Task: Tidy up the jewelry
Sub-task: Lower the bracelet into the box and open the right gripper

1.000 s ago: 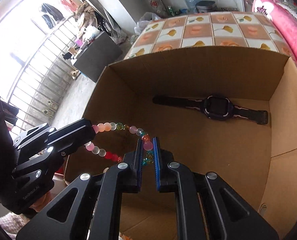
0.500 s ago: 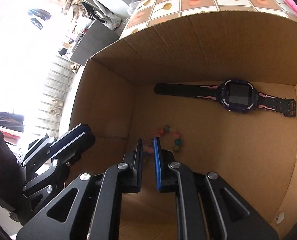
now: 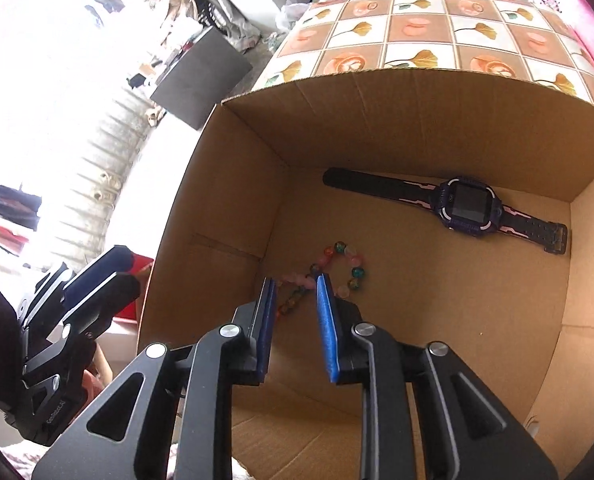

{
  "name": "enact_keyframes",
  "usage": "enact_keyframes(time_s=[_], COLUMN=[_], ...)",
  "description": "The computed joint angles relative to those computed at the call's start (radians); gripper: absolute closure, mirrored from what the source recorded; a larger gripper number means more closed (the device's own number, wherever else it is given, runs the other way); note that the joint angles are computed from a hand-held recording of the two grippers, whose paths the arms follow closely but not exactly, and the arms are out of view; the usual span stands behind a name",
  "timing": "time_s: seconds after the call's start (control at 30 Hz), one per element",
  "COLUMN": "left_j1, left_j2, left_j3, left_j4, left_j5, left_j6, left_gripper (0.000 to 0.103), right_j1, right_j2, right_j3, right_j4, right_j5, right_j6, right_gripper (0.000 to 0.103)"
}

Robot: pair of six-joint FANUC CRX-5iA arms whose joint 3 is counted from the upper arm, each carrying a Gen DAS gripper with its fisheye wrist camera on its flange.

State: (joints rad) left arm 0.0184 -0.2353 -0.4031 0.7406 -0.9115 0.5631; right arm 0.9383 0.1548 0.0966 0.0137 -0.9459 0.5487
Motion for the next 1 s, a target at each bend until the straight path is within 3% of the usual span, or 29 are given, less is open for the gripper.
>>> enact_keyframes(time_s=[0.07,0.17,0.27,0.4,0.7,0.77,1.0], left_j1=[0.014,0.035,0.053,0.066,0.070,0.071,0.079], left_j2=[-0.023,-0.044,-0.052,-0.046,-0.025,-0.022,-0.011], left_j3=[-0.028,-0.057,-0.069,-0.067,-0.053,-0.053,-0.055], left_j4=[0.017,0.037,0.040,0.029,0.027,0.031,0.043], left_j5=[0.004,0.003,0.004,0.009,0.019,0.017,0.016], left_j6=[-0.019,-0.030,-0.029,-0.020,-0.014,-0.019,-0.024], left_gripper=[0.086,0.086,0.086,0.086,0.086,0.086,0.086], right_j1=[-0.017,-0.002,-0.003,-0.008,0.009,0.006,0.016], right_j2=[0.072,0.152,0.201,0.250,0.324,0.320,0.276], right_j3=[0.106,0.197,0.255,0.312,0.357,0.357,0.355], right_j4=[-0.034,0.010,0.003,-0.004,0.044,0.032,0.034], right_j5=[-0.133,-0.266,-0.323,-0.364,-0.405,-0.395,-0.380], right_j6=[0.139,0.360,0.543,0.686,0.786,0.794,0.802], right_gripper=[0.081,0.081,0.081,0.081,0.084,0.091,0.093])
